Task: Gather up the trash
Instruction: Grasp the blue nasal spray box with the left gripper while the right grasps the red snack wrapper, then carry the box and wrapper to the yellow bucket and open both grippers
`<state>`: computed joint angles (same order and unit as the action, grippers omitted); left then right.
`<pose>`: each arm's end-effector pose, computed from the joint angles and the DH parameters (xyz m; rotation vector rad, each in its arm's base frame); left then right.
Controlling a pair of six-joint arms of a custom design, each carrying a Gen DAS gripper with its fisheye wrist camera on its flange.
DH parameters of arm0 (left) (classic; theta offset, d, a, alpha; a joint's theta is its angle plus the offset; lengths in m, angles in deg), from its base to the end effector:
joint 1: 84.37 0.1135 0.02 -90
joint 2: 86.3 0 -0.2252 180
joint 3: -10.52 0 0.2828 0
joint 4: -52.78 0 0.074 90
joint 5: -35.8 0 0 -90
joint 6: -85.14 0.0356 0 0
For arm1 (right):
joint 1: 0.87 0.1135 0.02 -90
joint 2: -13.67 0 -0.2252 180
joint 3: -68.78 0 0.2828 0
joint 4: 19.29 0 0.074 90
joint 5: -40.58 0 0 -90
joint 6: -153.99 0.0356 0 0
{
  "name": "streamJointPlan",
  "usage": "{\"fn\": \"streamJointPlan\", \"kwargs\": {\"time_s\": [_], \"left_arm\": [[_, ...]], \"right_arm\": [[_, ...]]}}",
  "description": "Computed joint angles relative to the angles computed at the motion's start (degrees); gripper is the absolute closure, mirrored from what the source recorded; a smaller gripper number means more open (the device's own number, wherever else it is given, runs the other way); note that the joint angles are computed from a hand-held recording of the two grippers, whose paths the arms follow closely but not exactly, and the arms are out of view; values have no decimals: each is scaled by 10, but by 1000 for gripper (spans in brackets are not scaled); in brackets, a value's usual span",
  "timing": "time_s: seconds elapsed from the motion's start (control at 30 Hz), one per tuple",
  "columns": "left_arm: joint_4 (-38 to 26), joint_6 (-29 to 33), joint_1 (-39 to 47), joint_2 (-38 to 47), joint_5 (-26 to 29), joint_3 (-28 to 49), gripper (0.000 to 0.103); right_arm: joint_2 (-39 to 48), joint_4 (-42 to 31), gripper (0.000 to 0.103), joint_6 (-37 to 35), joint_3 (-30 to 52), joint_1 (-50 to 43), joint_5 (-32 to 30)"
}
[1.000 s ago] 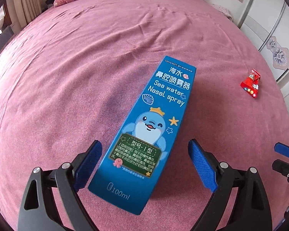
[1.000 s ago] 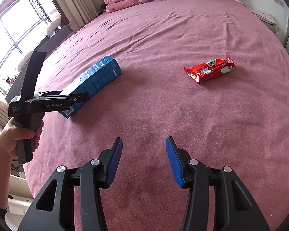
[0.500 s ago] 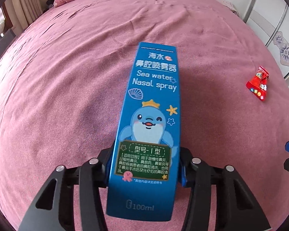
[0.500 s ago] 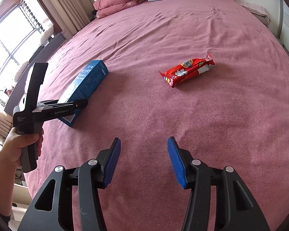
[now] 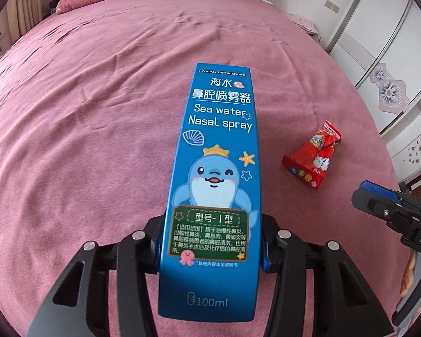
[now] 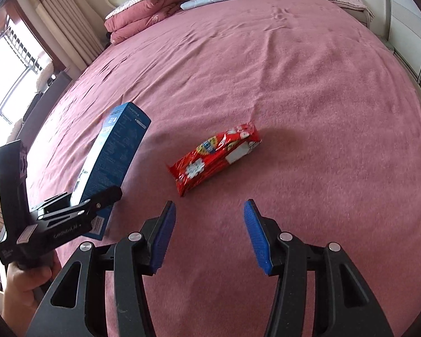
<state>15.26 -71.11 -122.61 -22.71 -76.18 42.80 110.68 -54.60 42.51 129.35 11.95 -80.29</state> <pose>0.1654 -0.1134 0.0684 -0.7251 2.5150 -0.0754 0.2960 0.0861 0.0697 -0.9108 2.5454 0.7108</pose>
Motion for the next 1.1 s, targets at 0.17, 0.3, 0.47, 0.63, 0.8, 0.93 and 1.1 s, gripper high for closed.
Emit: {"fn": "streamJointPlan", "kwargs": {"time_s": [0.17,0.3,0.47,0.63,0.8,0.93,1.1], "left_arm": [[39,18,16,54,10,32,55],[64,11,13,69,19,34,55],[78,-10,0,67,15,22,55],[65,-35,-25,52,6,16,55],[33,-57,-65,41,-13,30,55],[26,-106,-128,52,-30,51,55],[21,-169,-200,137,-40,110,55]], "right_arm": [[88,1,52,53,82,21,5],[147,-7,50,108,133,42,21],[152,7,76,124,137,64,31],[113,29,91,112,99,69,28],[69,1,97,60,51,26,-14],[36,-49,98,-14,19,-32,-41],[14,-138,98,-133,7,-127,-64]]}}
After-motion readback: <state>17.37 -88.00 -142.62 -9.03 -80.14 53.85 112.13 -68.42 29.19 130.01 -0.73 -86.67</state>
